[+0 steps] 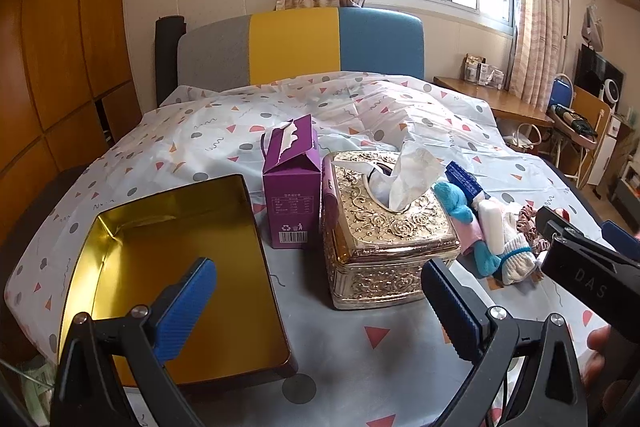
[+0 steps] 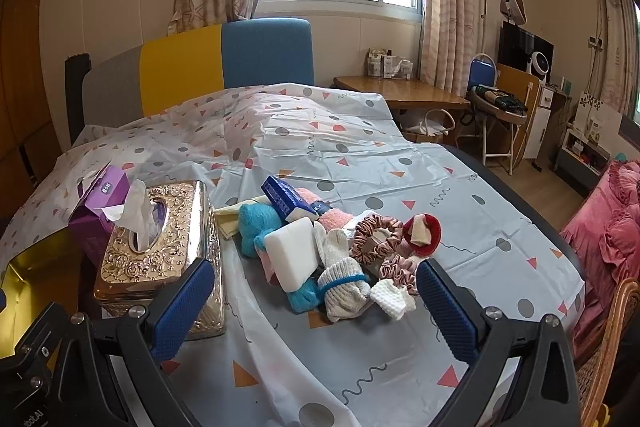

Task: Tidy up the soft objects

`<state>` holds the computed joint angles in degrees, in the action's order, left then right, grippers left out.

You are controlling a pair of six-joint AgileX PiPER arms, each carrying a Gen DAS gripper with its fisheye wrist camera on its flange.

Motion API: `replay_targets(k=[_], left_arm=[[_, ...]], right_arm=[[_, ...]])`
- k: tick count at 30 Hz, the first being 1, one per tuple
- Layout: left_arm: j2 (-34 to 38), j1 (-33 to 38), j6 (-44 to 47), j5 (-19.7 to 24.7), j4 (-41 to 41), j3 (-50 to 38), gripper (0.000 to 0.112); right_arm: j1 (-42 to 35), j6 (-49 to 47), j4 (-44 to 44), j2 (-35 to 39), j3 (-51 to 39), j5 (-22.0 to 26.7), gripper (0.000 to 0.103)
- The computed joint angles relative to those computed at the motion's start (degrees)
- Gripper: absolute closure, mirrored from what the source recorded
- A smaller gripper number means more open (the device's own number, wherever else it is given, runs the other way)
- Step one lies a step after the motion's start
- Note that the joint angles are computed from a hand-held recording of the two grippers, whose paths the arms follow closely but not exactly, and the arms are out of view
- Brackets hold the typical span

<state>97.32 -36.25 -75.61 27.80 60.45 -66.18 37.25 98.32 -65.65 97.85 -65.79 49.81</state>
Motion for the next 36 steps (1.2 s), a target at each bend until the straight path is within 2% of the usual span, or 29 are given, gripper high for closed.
replay_targets(k=[19, 36], left_arm=[[0.91, 0.13, 1.79, 0.8, -1.41, -0.59, 0.009], [1.38, -0.21, 2.99, 1.62, -2.26, -1.06, 0.009]], right_arm=[[-2.98, -2.31, -0.51, -0.82, 0.84, -1.38, 0.0], [-11.62, -7.32, -0.08, -2.02, 1.83, -5.81, 0.0]])
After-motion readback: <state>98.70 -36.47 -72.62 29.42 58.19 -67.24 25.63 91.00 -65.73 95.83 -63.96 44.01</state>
